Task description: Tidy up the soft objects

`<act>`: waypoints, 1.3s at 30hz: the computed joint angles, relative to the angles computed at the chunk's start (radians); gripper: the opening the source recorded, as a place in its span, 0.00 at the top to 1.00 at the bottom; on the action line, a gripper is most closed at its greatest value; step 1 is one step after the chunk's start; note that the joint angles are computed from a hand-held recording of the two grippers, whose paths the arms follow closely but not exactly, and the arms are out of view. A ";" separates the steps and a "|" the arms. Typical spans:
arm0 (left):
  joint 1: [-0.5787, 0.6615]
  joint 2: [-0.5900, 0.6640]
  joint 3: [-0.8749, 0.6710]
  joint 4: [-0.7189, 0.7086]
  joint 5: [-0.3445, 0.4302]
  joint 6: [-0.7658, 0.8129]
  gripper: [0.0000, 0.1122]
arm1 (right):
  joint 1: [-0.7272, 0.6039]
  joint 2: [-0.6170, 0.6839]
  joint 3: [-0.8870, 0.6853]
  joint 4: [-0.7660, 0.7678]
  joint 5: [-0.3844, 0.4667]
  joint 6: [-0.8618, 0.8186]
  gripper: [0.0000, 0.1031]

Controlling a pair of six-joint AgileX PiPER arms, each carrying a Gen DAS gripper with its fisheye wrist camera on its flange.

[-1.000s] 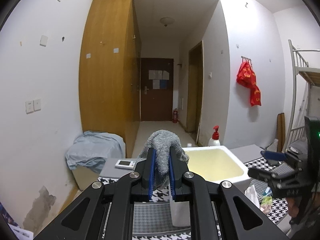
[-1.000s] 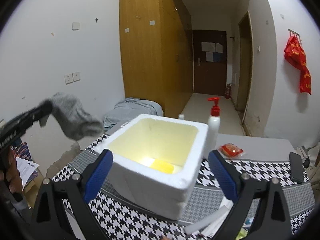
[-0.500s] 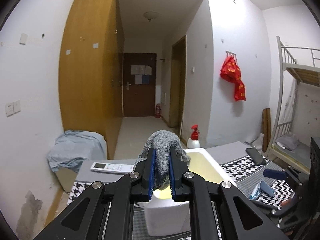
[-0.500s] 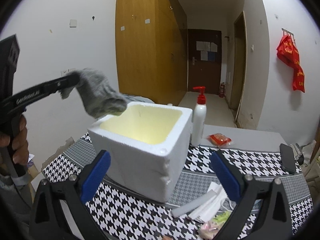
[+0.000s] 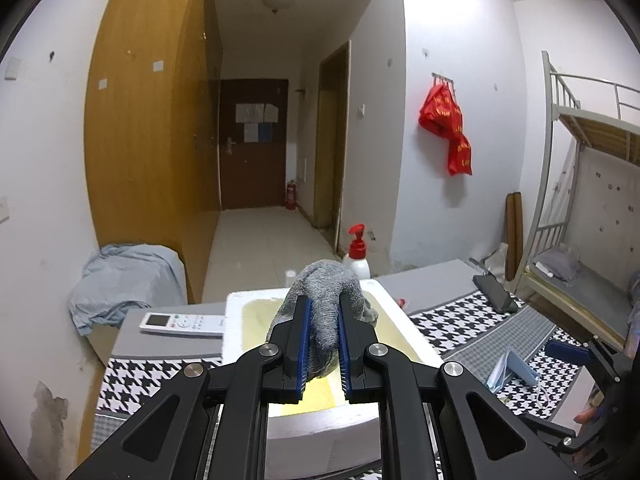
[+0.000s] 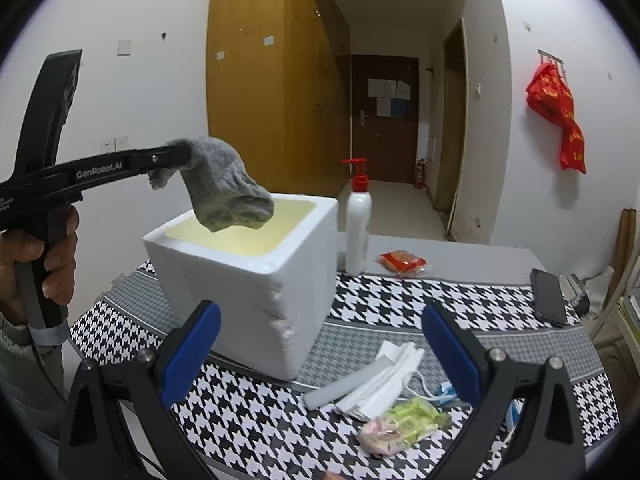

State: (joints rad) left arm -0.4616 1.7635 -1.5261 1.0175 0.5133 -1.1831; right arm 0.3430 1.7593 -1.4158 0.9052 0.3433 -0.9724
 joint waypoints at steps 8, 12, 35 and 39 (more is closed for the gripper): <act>0.018 0.078 -0.104 -0.166 0.053 0.158 0.88 | -0.021 -0.008 0.028 0.060 -0.001 -0.057 0.01; 0.020 0.114 -0.148 -0.202 0.097 0.193 0.88 | -0.033 -0.011 0.038 0.095 0.008 -0.089 0.01; -0.155 0.025 -0.039 0.259 0.225 -0.227 0.09 | -0.103 -0.048 0.086 0.256 0.016 -0.232 0.01; -0.197 0.013 -0.037 0.285 0.287 -0.242 0.09 | -0.116 -0.070 0.095 0.307 0.024 -0.283 0.01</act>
State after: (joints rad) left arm -0.6582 1.7762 -1.5631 1.3023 0.8001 -1.4249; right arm 0.2273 1.6888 -1.3211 1.2119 0.3676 -1.2555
